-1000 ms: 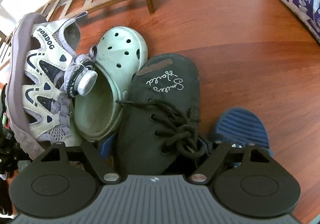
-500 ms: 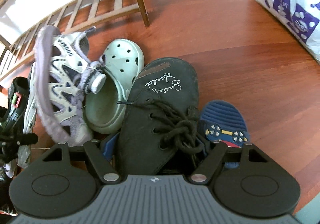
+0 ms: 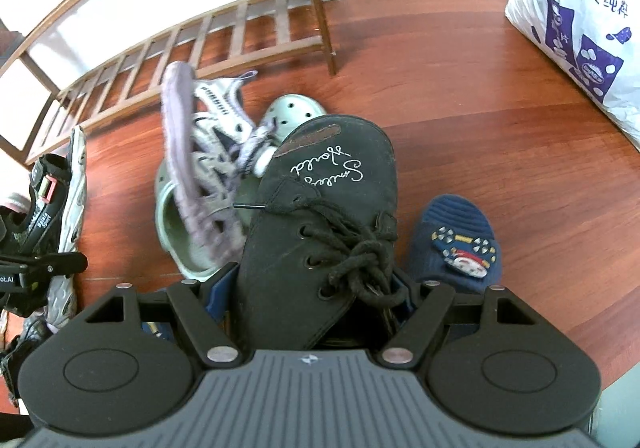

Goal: Organize scattered shoes
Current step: 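Carry the black sandal with the left tool while the right tool carries the black shoe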

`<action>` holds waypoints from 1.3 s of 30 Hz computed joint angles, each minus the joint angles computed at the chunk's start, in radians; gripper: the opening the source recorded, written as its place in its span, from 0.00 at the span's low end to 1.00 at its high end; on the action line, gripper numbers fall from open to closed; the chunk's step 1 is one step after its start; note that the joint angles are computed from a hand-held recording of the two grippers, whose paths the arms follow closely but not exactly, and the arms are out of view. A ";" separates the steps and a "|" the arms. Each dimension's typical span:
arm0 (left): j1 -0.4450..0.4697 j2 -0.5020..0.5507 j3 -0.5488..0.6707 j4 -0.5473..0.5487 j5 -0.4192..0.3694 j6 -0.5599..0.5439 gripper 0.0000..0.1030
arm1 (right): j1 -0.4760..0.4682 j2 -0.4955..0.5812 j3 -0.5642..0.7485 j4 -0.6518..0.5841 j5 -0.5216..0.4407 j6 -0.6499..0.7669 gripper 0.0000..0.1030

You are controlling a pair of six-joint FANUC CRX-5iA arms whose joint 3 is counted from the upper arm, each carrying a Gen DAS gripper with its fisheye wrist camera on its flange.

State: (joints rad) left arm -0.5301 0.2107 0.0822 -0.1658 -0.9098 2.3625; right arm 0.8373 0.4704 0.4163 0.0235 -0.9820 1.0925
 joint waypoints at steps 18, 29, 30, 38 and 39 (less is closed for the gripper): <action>-0.096 -0.279 -0.184 -0.143 -0.134 0.260 0.74 | 0.157 -0.059 -0.035 0.031 -0.005 -0.067 0.78; -0.097 -0.525 -0.345 -0.157 -0.248 0.313 0.74 | 0.276 -0.014 0.043 0.039 -0.027 -0.124 0.78; -0.089 -0.546 -0.359 -0.149 -0.256 0.310 0.74 | 0.289 -0.008 0.053 0.040 -0.027 -0.131 0.78; -0.046 -0.690 -0.451 -0.121 -0.338 0.277 0.74 | 0.368 0.041 0.121 0.035 -0.015 -0.169 0.78; -0.039 -0.701 -0.461 -0.115 -0.343 0.271 0.74 | 0.377 0.048 0.131 0.035 -0.015 -0.173 0.78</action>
State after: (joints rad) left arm -0.5695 -0.4907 -0.3790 -0.2812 -1.2530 2.6337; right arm 1.2145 0.5185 0.5475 0.0590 -0.9973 0.9193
